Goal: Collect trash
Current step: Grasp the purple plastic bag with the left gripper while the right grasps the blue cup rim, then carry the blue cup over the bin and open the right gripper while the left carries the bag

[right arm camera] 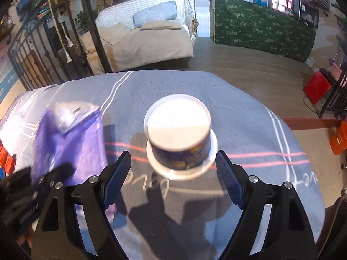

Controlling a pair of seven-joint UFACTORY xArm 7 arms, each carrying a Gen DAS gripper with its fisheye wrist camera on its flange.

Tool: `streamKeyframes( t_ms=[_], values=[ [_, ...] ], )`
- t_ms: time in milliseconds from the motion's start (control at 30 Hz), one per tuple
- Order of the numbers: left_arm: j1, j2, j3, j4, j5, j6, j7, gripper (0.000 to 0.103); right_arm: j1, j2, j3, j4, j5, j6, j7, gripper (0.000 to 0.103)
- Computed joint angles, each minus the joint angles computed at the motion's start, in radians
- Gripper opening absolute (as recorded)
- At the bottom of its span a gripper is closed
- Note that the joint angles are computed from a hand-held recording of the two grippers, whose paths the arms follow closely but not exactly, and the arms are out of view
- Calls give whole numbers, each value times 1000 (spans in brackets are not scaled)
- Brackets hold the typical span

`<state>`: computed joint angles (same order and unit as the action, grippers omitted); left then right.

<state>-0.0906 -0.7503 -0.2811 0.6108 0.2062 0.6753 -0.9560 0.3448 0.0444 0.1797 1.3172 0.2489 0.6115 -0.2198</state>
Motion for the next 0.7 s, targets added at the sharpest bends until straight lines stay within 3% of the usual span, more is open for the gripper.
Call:
streamKeyframes(
  t_ms=[133,233,367,600,700],
  values=[
    [-6,-13,-3,-8,-5,13,-9,22,17,83,-3,76,-111,5,103,80],
    [-12,-26,-11,-10,-6,30,-14,22,18,129,-2,126,-121,35,132,73],
    [-21,-33,-18,2,-3,51,-12,22,13,100,2,89,-124,-9,109,72],
    [-37,-35,-41,26,4,32,-15,22,-23,-181,-36,-150,110,-77,-51,72],
    [-52,-16,-52,46,8,13,-1,22,-27,-308,-72,-254,134,-79,-56,72]
  ],
)
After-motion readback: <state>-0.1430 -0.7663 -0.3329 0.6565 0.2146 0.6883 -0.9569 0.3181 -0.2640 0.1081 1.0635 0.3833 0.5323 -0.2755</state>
